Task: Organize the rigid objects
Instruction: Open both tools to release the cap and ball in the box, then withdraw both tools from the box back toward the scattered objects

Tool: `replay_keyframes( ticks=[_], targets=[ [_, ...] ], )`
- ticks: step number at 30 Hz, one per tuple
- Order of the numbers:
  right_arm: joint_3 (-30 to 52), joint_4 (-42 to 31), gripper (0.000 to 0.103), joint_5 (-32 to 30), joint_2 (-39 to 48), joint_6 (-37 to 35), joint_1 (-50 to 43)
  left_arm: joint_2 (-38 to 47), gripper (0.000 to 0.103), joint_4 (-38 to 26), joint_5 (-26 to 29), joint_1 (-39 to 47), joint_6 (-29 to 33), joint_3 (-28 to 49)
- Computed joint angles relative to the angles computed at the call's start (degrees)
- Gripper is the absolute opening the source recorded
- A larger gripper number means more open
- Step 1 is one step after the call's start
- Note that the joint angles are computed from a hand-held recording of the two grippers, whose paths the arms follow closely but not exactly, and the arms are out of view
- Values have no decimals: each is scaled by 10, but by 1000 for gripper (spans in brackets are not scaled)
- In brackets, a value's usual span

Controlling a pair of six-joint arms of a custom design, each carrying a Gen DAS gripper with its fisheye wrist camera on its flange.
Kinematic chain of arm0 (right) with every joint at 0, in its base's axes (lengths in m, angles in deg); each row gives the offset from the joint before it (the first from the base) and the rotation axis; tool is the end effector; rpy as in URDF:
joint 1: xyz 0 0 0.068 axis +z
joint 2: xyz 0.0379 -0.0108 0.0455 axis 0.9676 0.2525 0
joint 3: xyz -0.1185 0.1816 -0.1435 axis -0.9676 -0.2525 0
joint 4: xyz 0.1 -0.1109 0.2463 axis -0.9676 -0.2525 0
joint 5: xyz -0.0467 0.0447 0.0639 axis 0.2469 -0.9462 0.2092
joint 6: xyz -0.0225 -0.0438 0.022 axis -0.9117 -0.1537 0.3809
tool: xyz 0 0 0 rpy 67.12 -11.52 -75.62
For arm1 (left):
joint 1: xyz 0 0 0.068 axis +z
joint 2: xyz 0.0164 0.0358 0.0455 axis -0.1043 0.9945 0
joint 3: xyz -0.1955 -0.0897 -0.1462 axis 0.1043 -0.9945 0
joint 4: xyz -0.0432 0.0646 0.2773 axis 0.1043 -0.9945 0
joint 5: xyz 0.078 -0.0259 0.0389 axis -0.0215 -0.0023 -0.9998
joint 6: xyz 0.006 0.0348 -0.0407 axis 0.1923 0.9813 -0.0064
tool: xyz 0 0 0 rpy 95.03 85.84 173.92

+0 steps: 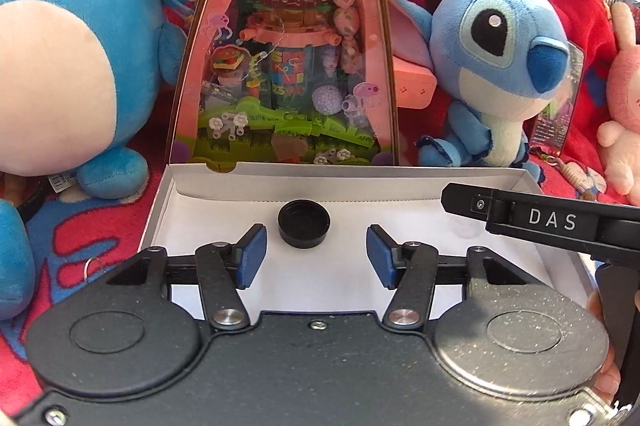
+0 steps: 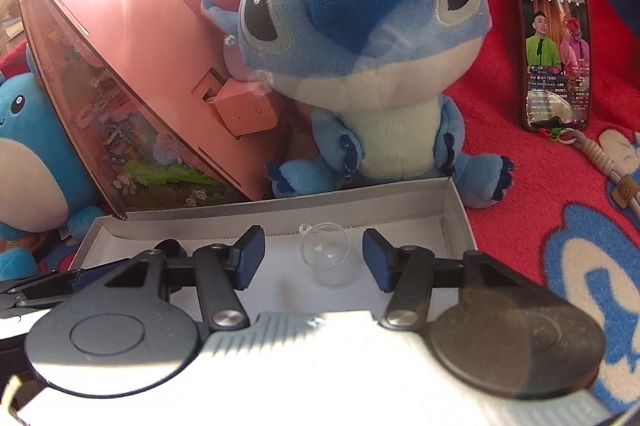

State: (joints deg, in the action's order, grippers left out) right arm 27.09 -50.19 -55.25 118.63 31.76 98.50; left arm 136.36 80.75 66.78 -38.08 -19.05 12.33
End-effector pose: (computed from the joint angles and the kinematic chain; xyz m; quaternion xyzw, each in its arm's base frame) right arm 0.2963 0.1185 0.1541 0.1067 0.8949 0.1101 0.4191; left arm 0.3364 -0.2066 0.1581 0.1077 0.9148 -0.1125 0.3726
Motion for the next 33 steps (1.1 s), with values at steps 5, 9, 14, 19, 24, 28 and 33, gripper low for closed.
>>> replay_keyframes(
  ticks=[5, 9, 14, 19, 24, 28, 33],
  targets=[
    [-45, -30, 87, 29, -96, -9, 22, -91, 81, 18, -33, -13, 27, -68],
    [-88, -81, 90, 77, -189, -8, 56, -183, 85, 7, -34, -20, 39, -125],
    [-191, -124, 99, 132, -378, -8, 130, -319, 88, 1, -45, -43, 48, -225],
    [-250, -224, 103, 220, -535, 28, 248, -459, 89, -53, -62, -82, 19, -307],
    [-272, -332, 103, 319, -616, 110, 386, -584, 89, -115, -88, -140, -22, -370],
    [-263, -408, 103, 411, -590, 214, 515, -662, 89, -169, -122, -197, -52, -401],
    [-241, -479, 103, 476, -500, 369, 634, -734, 89, -235, -170, -272, -98, -425]
  ],
)
